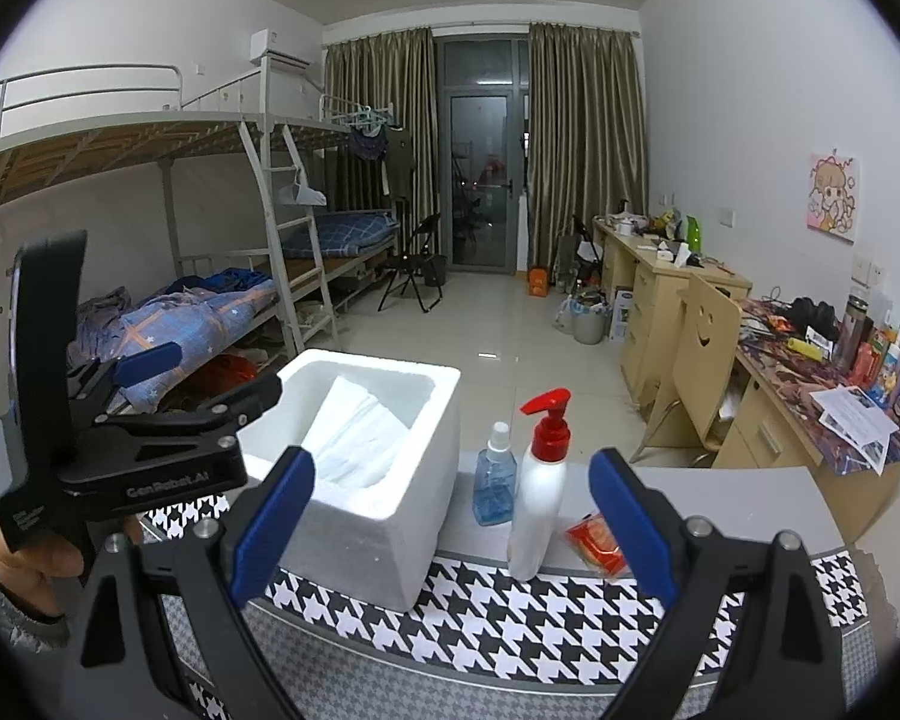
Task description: Organize soft objects
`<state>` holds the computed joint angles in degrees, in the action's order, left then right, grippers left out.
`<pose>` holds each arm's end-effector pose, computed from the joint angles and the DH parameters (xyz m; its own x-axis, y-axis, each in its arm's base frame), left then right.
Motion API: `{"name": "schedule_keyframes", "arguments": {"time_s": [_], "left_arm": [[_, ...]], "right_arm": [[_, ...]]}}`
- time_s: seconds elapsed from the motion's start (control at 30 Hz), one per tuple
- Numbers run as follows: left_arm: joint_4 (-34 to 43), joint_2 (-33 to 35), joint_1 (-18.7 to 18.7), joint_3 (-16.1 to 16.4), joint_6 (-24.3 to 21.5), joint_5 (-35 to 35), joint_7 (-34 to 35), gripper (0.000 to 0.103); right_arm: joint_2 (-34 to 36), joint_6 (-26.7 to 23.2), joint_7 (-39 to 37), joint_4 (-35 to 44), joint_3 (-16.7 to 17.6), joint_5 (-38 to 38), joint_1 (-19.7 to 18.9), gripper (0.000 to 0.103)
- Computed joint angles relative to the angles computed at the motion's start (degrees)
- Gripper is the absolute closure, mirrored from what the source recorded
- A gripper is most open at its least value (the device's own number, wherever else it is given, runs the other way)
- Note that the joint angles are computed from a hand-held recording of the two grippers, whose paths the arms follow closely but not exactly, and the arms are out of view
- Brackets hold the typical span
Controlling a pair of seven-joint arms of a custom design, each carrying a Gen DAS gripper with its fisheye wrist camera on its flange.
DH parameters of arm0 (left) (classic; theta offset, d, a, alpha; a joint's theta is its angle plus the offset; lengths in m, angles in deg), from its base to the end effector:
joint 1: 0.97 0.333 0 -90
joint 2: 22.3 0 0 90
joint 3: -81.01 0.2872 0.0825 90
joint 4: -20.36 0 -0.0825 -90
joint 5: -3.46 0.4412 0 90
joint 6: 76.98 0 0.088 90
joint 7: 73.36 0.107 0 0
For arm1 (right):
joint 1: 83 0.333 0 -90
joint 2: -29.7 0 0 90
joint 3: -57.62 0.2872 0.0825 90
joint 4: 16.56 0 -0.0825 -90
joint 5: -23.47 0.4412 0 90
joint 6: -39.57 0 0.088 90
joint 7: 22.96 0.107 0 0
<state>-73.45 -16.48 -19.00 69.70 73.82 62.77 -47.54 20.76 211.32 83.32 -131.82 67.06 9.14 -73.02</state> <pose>0.5994 -0.3541 0.6092 -0.0580 -0.9979 -0.0286 -0.3961 0.0493 -0.9169 0.5744 0.2277 0.6163 0.2855 -0.9584 0.0069 -0.3934 -0.1238 -0.9110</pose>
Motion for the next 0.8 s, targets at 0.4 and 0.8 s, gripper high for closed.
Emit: {"name": "schedule_keyframes", "arguments": {"time_s": [0.4,0.8], "left_arm": [[-7.14,-6.98,1.36,-2.47,-0.59,2.78,-4.17,0.001],[-13.71,-13.51,3.56,-5.63,0.27,3.72,-6.64,0.001]], "right_arm": [[-4.99,1.70,0.77,-4.90,2.58,0.21,-2.26,0.008],[-10.16,3.13,0.52,-9.97,5.63,2.17,-4.96,0.008]]}}
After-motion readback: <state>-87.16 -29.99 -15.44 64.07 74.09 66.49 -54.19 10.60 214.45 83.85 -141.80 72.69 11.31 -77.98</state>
